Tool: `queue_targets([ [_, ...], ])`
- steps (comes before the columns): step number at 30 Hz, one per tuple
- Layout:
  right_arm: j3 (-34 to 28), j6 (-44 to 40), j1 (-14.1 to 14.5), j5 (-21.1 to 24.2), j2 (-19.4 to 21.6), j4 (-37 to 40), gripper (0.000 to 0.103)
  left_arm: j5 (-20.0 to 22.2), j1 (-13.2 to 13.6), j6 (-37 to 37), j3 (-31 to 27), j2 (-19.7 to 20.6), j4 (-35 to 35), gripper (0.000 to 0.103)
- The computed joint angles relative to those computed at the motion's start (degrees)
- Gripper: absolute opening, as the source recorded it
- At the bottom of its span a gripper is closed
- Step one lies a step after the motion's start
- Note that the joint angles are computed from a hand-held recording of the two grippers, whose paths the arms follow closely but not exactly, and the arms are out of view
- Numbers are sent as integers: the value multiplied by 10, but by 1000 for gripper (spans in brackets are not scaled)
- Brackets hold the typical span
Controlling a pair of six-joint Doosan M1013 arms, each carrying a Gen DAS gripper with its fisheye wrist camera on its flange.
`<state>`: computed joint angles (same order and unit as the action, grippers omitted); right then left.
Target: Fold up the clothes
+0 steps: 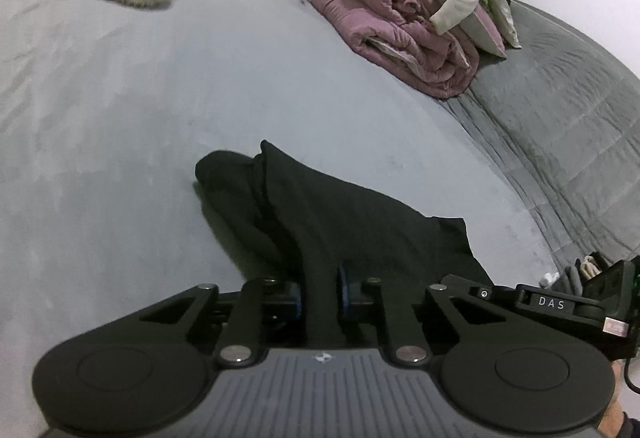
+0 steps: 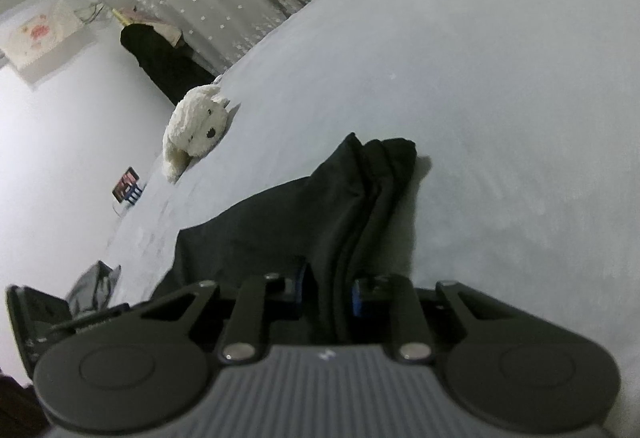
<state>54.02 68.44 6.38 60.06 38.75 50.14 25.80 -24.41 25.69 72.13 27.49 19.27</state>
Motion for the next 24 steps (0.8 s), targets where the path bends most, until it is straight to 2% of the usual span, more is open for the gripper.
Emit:
queue_targets([
  [9,9,-42,5,-23,-15,-15,13,-4,-6,-45,6,-8,54,10],
  [16,-5,-18,3,-2,-6,-22,14,-14,4,-7,7,-5,-25,11],
  [19,-14,5,0,10,1,-21,19,-20,10,13,10,-3,-71,20],
  [24,-17,25,-3,19,7,-14,21,-38,15,25,15,-1,-104,24],
])
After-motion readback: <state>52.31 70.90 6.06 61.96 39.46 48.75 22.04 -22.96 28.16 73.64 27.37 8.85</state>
